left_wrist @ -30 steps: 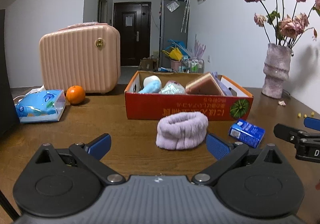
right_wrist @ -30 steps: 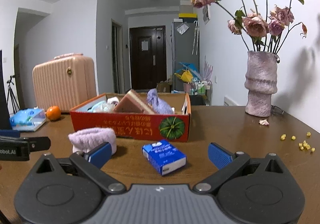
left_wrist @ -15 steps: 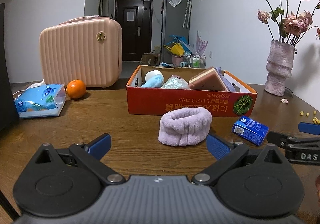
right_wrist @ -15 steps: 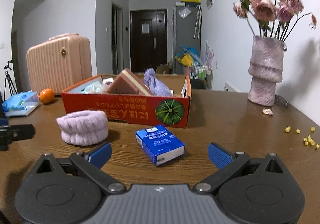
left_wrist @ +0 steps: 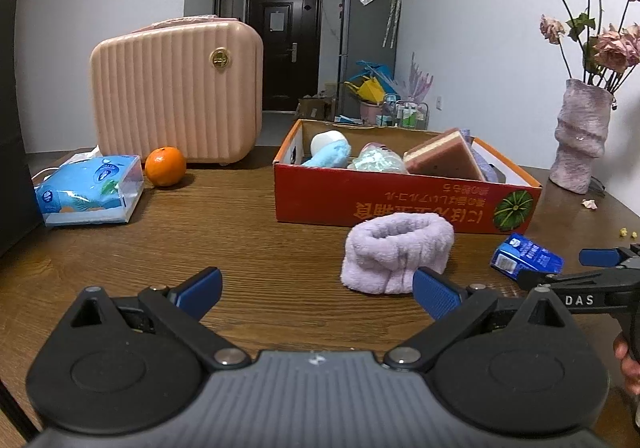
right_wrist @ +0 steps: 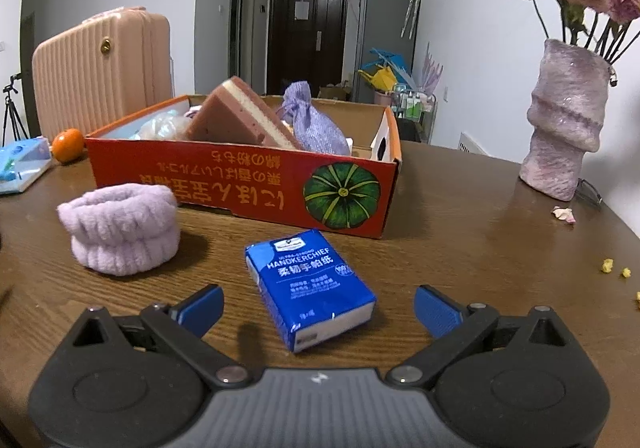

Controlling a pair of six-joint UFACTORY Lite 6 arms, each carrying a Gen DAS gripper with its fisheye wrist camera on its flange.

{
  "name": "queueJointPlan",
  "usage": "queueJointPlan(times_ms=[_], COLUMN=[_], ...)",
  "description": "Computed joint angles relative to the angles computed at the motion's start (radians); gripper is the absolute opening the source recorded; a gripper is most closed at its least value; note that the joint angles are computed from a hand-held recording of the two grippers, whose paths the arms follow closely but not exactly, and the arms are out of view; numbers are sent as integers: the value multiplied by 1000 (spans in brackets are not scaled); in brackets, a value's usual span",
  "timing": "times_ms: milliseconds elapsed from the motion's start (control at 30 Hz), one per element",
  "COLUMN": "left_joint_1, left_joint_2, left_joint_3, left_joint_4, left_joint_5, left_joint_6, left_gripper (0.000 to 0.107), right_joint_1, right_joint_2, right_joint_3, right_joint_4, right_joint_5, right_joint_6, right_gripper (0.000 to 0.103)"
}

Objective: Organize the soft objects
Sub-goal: 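Grasp the blue tissue packet with the right gripper and lift it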

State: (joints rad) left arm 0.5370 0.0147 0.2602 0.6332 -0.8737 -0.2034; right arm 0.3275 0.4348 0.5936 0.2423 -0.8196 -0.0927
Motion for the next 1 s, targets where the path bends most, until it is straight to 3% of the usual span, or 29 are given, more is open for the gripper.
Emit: queueJointPlan(times_ms=[333,567,1000], left_joint_1=[-5,-8,-7], left_joint_2=[33,36,37], left_joint_3=[30,33,33], left_joint_4=[-17,-18,-13], left_joint_5=[15,16,19], left_joint_6=[0,-2,-9], left_gripper=[103,103,103], right_joint_1=[-38,-59,-55], right_joint_2=[83,105,87], right_joint_3=[131,171,132], right_joint_4=[-65,-125,-116], right_joint_5=[88,128,71], right_joint_6=[40,84,89], right_gripper=[92,75,65])
